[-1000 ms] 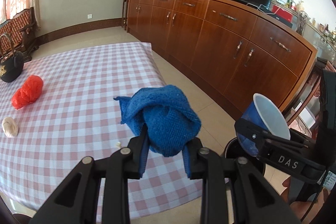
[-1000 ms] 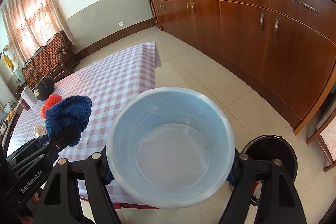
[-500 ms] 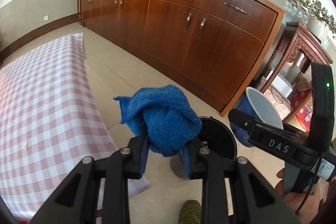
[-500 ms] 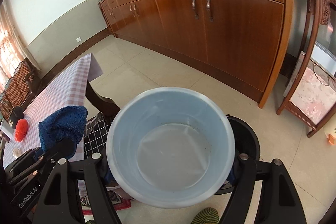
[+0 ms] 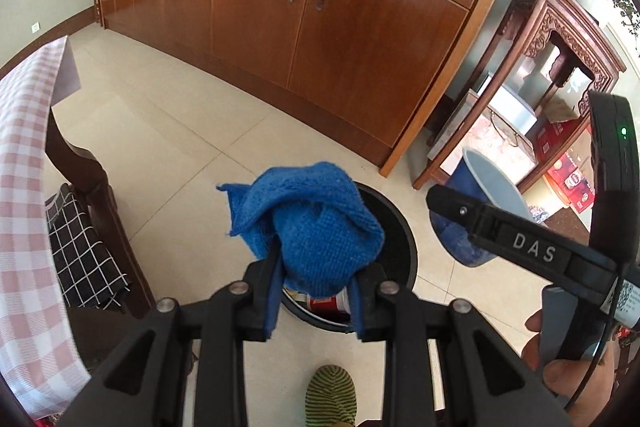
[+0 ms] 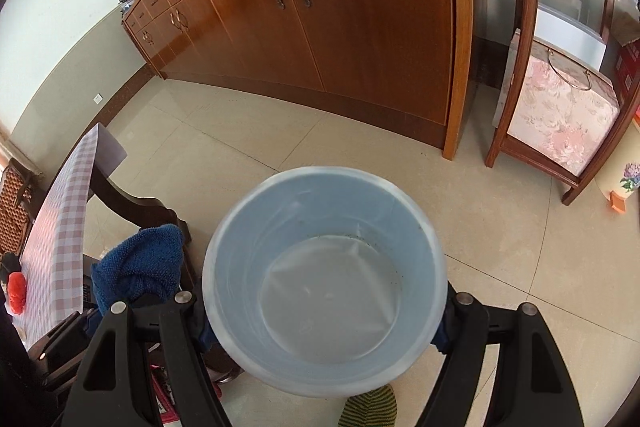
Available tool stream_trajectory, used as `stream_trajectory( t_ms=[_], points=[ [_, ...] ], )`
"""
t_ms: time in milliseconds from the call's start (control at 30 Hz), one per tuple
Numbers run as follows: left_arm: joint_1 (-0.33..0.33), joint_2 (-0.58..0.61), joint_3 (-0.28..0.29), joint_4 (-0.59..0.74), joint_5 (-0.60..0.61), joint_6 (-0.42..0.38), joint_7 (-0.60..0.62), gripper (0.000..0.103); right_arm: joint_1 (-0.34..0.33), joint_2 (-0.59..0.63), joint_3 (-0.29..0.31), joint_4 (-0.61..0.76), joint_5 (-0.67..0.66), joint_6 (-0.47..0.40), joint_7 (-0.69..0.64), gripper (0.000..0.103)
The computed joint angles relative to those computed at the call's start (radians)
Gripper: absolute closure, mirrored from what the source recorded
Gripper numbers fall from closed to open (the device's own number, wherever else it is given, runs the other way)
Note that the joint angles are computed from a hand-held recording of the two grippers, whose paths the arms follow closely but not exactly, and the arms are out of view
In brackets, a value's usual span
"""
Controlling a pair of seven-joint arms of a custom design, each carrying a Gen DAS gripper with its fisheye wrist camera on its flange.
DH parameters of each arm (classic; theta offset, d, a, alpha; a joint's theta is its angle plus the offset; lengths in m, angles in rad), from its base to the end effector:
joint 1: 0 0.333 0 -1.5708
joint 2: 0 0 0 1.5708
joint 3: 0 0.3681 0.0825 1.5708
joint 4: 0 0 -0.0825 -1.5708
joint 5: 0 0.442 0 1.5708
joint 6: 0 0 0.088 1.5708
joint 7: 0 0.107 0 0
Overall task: Collect trash
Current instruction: 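Carry the blue towel and bowl with both tools over the black bin, then open both tools to drop the towel and bowl into the bin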
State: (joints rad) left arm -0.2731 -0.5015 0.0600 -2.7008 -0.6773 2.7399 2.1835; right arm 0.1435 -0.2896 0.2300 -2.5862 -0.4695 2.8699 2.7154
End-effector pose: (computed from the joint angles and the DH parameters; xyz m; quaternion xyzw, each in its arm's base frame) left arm 0.4227 -0.0662 0.4478 -0.5725 0.7500 -0.3204 0.0838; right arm 0.4447 0.2032 0.4256 -0.5484 0.7783 -0.1610 0.2602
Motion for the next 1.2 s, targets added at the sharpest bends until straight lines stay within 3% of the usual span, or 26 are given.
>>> stream_trajectory(
  t_ms=[400, 600, 700, 767, 967, 1200],
  points=[
    [-0.003, 0.137, -0.045, 0.057, -0.032, -0.029, 0.013, 0.073, 0.038, 0.115, -0.092, 0.025, 0.123, 0.019, -0.121, 0.025],
    [0.017, 0.189, -0.083, 0.080, -0.037, -0.025, 0.014, 0.067, 0.054, 0.142, -0.123, 0.026, 0.207, 0.019, -0.199, 0.024],
    [0.012, 0.206, -0.098, 0.084, -0.047, 0.009, 0.019, 0.058, 0.035, 0.151, -0.114, 0.039, 0.162, -0.015, -0.174, 0.024],
    [0.011, 0.219, -0.104, 0.090, -0.046, 0.025, 0.023, 0.038, 0.039, 0.153, -0.125, 0.038, 0.179, -0.021, -0.183, 0.021],
    [0.020, 0.212, -0.115, 0.088, -0.021, 0.079, -0.011, 0.037, 0.016, 0.132, -0.124, 0.023, 0.148, -0.018, -0.132, 0.018],
    [0.000, 0.144, -0.075, 0.062, -0.011, 0.087, -0.008, 0.037, -0.018, 0.074, -0.091, -0.001, 0.057, -0.007, -0.037, 0.018]
  ],
)
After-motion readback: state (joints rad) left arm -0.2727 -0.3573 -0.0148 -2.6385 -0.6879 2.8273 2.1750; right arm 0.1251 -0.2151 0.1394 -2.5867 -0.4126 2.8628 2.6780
